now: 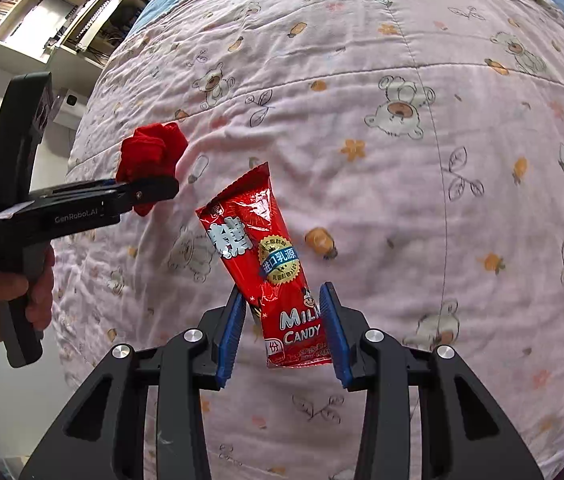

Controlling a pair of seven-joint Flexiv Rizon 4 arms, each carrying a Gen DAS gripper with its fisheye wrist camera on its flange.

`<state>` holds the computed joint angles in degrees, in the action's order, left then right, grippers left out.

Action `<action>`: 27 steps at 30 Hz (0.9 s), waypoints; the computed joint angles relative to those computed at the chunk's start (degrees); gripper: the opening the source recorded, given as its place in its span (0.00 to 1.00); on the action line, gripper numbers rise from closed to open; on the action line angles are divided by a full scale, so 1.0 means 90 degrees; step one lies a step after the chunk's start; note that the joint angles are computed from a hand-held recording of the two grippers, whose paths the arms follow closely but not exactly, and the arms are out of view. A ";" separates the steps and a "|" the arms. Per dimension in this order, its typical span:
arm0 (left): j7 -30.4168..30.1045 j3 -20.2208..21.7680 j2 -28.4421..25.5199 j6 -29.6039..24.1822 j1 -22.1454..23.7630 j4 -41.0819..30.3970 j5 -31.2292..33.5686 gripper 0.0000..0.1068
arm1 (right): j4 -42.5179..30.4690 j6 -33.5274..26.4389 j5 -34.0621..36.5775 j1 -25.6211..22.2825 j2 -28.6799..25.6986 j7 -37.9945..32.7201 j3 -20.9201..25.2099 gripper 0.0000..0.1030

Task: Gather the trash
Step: 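Grasp the red sock with left tool while right tool grasps the red candy wrapper, then carry the red sock and candy wrapper over the yellow bin with both tools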

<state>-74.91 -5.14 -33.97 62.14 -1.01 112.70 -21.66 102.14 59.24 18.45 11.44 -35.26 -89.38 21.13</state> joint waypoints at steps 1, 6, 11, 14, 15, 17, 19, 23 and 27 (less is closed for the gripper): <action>0.0040 -0.0148 0.0202 0.0075 0.0051 0.0318 -0.0167 0.41 | 0.0163 0.0028 0.0111 -0.0055 0.0137 0.0018 0.0055 0.37; 0.0235 -0.0715 0.1214 0.0401 -0.0050 0.1846 -0.1144 0.41 | 0.0941 0.0069 0.0888 -0.0344 0.0927 -0.0003 0.0327 0.37; 0.0395 -0.0931 0.2103 0.0275 -0.0513 0.2836 -0.2337 0.41 | 0.1904 0.0078 0.1407 -0.0240 0.1997 0.0020 0.0221 0.37; 0.0454 -0.0851 0.2525 0.0214 -0.0860 0.3243 -0.2783 0.41 | 0.2564 0.0212 0.1615 -0.0016 0.2667 0.0193 0.0081 0.37; 0.0447 -0.0801 0.2672 0.0202 -0.0997 0.3367 -0.2819 0.41 | 0.2770 0.0253 0.1743 0.0044 0.2885 0.0250 0.0052 0.37; 0.0362 -0.0707 0.2919 0.0200 -0.1282 0.3559 -0.2857 0.41 | 0.3184 0.0308 0.2082 0.0133 0.3348 0.0302 0.0016 0.37; 0.0330 -0.0632 0.3195 0.0183 -0.1579 0.3742 -0.2887 0.41 | 0.3616 0.0410 0.2294 0.0280 0.3798 0.0504 -0.0010 0.37; 0.0261 -0.0581 0.3591 0.0220 -0.2255 0.4013 -0.3029 0.41 | 0.4426 0.0490 0.3064 0.0523 0.4764 0.0743 -0.0044 0.37; 0.0208 -0.0597 0.3711 0.0165 -0.2887 0.4086 -0.3177 0.41 | 0.5304 0.0446 0.3442 0.0717 0.5879 0.1329 -0.0016 0.37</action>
<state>-73.03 -10.51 -0.58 63.62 -26.99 149.48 -50.26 149.88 63.25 49.43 17.90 17.66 -77.42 20.98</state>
